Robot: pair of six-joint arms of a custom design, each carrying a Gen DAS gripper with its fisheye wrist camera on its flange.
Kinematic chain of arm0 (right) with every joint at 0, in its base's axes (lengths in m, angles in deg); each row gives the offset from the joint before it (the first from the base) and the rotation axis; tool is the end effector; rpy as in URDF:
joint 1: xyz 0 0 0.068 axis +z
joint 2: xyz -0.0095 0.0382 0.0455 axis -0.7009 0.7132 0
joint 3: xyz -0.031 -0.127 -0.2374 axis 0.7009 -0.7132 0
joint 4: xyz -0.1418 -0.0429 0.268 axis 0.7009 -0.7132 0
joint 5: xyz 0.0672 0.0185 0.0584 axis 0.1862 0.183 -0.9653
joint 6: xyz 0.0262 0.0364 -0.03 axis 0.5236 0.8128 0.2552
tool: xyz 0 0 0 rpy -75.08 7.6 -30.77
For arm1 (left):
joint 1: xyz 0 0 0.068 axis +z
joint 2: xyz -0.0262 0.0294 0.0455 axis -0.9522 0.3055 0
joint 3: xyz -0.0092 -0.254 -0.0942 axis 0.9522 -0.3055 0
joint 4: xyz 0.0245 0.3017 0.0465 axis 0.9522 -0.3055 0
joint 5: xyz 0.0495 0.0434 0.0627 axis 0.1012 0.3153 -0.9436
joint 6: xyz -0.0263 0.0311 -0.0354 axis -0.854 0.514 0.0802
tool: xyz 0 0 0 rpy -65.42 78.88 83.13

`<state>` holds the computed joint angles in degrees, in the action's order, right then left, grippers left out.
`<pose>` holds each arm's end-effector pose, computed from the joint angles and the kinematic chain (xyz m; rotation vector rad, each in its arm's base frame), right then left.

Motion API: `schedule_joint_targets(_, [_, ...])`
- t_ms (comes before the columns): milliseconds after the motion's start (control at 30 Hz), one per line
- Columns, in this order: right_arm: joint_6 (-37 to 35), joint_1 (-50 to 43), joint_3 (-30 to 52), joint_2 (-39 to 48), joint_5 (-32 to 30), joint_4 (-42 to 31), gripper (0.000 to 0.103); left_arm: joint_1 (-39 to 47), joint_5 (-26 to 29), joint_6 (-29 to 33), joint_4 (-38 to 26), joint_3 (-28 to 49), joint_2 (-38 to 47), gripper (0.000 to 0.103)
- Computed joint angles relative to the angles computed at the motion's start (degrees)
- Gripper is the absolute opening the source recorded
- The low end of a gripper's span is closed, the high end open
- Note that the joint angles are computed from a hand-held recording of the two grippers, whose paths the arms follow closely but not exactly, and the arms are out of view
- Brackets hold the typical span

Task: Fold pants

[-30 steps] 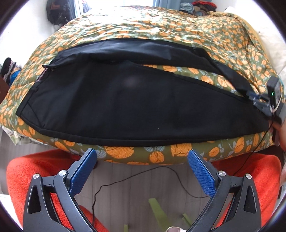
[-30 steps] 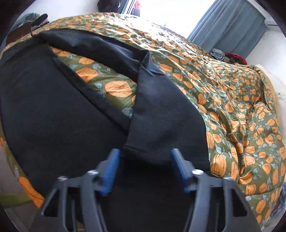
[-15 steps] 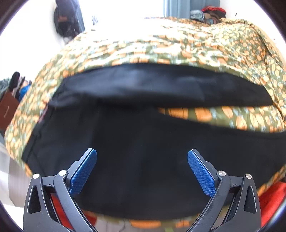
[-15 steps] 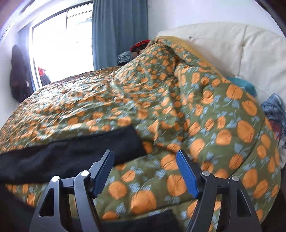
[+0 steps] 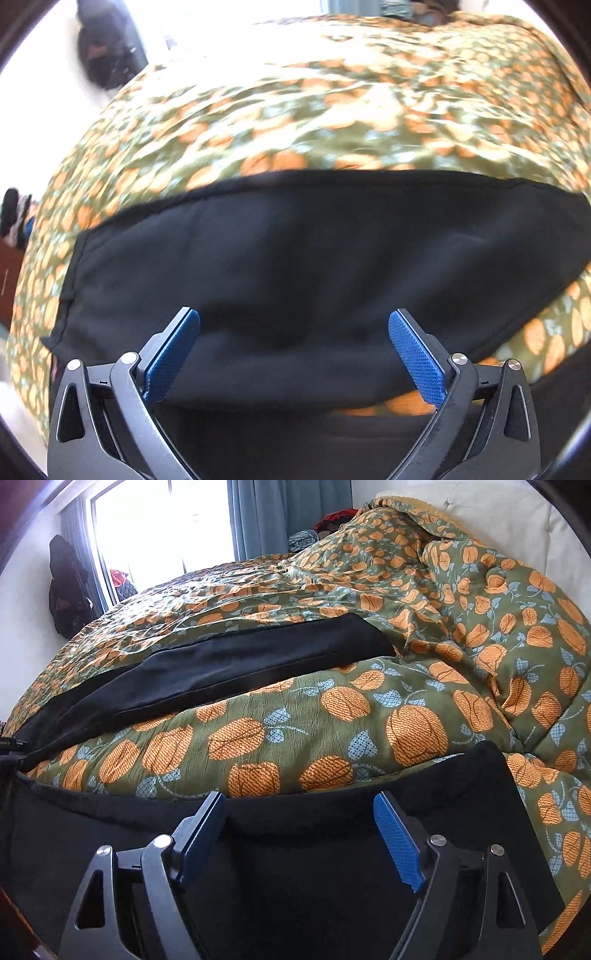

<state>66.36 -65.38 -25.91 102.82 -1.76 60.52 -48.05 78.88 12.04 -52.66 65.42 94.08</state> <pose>0.1615 -0.0524 0.1224 0.0791 2.4578 0.0544 0.2524 0.1113 0.1669 -0.0635 2.6635 0.1914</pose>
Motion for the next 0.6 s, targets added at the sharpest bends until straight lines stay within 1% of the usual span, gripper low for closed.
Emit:
schedule_joint_targets(33, [-0.57, 0.22, 0.22, 0.33, 0.00, 0.21, 0.081, -4.65, -1.08, -0.19, -0.34, 0.22, 1.22, 0.102])
schedule_joint_targets(100, [-1.50, -0.11, 0.82, 0.47, -0.30, -0.41, 0.081, -14.43, -3.55, -1.89, 0.47, 2.23, 9.16, 0.102])
schedule_joint_targets(167, [-1.92, -1.84, 1.56, 0.31, -1.58, -1.48, 0.081, -24.58, -8.31, -6.68, 4.14, 4.35, 17.57, 0.102])
schedule_joint_targets(200, [-2.04, -3.15, 2.02, 0.49, -2.43, -1.82, 0.081, -29.22, -10.39, -9.35, 6.79, 5.21, 19.95, 0.102])
schedule_joint_targets(233, [-2.16, -4.63, 2.45, 0.75, -3.28, -2.05, 0.081, -33.39, -11.35, -11.64, 8.56, 6.81, 21.99, 0.102])
schedule_joint_targets(267, [-2.47, -6.39, 2.85, 1.10, -4.32, -2.26, 0.081, -37.01, -10.79, -13.43, 8.83, 9.71, 24.60, 0.102])
schedule_joint_targets(333, [-3.60, -10.07, 3.77, 2.81, -6.55, -2.32, 0.081, -43.36, -8.03, -16.42, 7.34, 17.88, 31.42, 0.102])
schedule_joint_targets(433, [-5.64, -15.27, 5.43, 6.89, -9.23, -1.70, 0.081, -52.97, -9.53, -18.90, 5.31, 32.15, 43.08, 0.102])
schedule_joint_targets(500, [-6.64, -18.80, 6.72, 9.76, -11.25, -0.77, 0.081, -57.66, -9.30, -20.27, 3.14, 42.90, 50.82, 0.102])
schedule_joint_targets(600, [-6.93, -22.42, 8.40, 13.90, -13.20, 1.27, 0.081, -62.31, -8.26, -23.81, -2.34, 61.64, 63.12, 0.103])
